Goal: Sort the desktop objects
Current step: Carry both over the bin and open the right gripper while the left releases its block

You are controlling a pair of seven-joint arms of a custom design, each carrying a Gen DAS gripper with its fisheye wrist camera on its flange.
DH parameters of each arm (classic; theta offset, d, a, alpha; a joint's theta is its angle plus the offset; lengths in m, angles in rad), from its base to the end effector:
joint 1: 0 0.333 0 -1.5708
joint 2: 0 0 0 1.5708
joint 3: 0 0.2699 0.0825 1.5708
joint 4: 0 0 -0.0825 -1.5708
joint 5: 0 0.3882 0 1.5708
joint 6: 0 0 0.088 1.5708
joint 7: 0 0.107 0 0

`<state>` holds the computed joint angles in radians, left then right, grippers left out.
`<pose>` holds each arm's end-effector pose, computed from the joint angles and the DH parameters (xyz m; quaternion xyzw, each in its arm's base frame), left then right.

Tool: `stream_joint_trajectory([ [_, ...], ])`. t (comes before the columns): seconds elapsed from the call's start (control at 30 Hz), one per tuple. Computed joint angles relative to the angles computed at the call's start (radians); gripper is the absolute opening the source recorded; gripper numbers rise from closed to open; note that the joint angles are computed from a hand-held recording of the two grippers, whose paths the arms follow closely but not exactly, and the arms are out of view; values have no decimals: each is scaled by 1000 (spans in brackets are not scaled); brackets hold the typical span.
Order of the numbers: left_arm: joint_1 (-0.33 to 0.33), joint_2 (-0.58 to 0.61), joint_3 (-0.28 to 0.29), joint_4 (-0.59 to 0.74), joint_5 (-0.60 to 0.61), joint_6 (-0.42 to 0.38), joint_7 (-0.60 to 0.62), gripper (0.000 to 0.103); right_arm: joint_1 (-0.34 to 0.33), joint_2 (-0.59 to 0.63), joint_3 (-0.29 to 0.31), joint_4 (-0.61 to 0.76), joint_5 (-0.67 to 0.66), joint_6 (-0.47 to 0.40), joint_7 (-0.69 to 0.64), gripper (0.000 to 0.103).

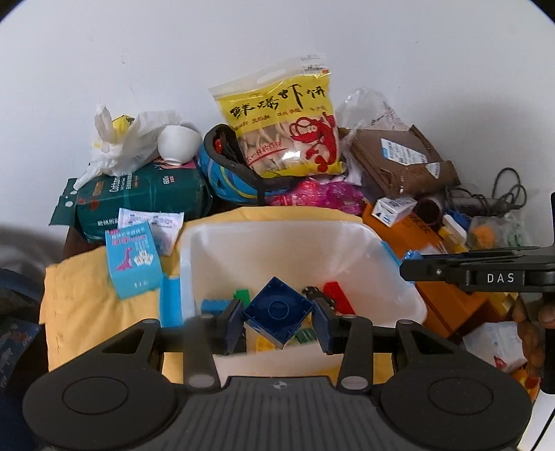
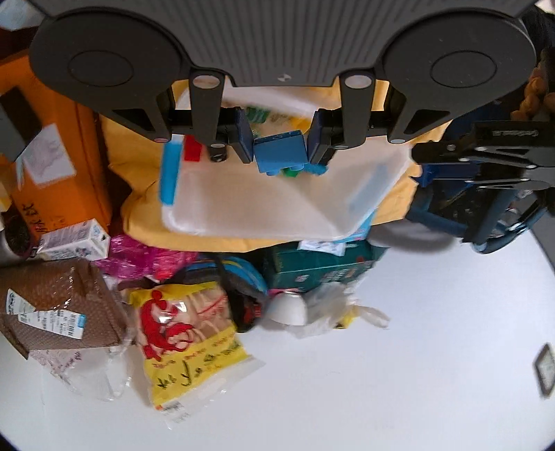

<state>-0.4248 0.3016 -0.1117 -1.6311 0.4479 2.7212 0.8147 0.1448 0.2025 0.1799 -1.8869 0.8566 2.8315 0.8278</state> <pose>0.5873 -0.3577 0.4912 -0.6146 0.6768 -0.3533 0.1986 0.6218 0.1625 0.4259 -0.7333 0.5288 -0.1225 0.4095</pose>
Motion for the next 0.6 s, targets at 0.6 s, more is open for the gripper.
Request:
stream_joint_trajectory([
  [0.6, -46, 107, 37, 156, 10, -144, 51, 59, -35, 181, 1, 222, -390, -122, 358, 52],
])
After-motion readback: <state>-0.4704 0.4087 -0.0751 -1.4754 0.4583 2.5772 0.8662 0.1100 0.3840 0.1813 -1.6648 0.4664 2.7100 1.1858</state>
